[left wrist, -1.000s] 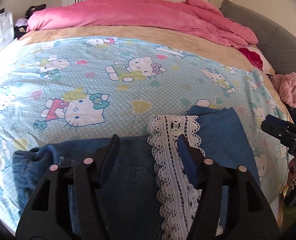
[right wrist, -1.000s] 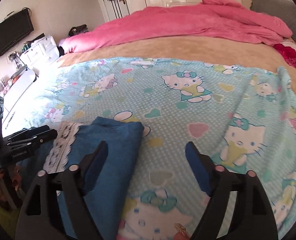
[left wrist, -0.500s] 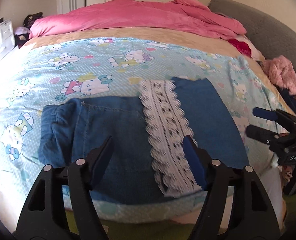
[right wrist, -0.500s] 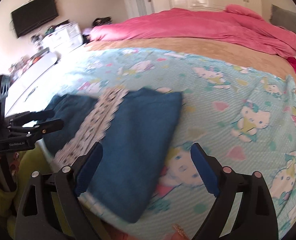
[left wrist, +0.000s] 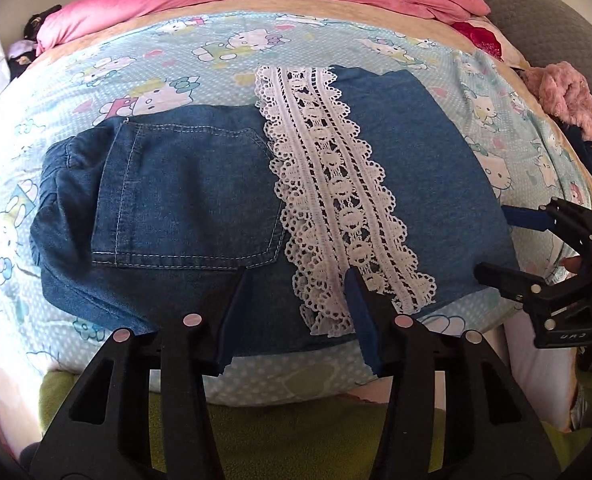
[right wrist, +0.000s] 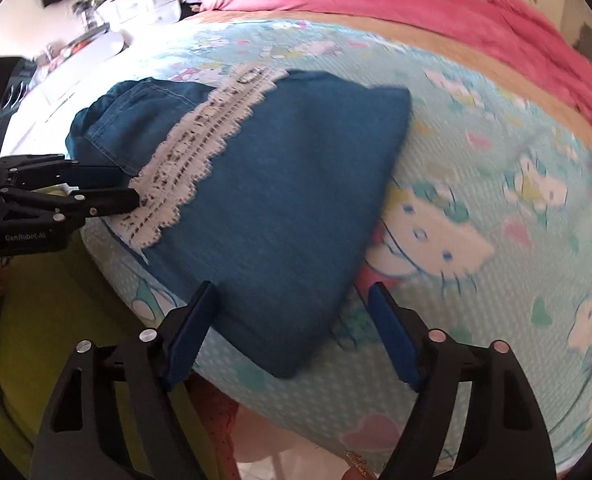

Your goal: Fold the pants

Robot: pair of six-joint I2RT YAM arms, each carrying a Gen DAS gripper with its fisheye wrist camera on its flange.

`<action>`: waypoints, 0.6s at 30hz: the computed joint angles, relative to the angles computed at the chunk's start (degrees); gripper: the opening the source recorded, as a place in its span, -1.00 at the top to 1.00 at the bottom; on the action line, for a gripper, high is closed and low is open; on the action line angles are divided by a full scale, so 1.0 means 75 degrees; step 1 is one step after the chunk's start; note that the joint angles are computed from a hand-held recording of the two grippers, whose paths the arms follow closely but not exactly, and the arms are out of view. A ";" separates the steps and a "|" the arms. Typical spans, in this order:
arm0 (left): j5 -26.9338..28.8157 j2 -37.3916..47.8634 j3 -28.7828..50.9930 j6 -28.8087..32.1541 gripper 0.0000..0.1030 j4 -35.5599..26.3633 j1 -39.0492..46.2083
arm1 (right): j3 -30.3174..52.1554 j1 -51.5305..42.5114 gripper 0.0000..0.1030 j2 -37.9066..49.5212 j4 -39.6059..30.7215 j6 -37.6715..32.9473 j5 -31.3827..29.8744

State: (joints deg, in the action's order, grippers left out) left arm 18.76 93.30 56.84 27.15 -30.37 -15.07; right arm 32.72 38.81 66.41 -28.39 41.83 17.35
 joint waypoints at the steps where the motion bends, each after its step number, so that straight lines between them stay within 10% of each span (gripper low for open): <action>1: -0.0001 -0.0007 -0.0001 -0.0006 0.20 -0.0007 -0.0006 | -0.0033 0.0028 -0.47 -0.0056 -0.0026 0.0018 0.0022; 18: -0.0002 -0.0049 0.0023 -0.0056 0.19 -0.0043 -0.0037 | -0.0042 0.0034 -0.60 -0.0929 -0.0552 0.0412 0.0282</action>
State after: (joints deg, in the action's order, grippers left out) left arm 18.75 92.92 57.01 26.73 -30.69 -15.35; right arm 32.40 39.07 59.45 -32.53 44.92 19.46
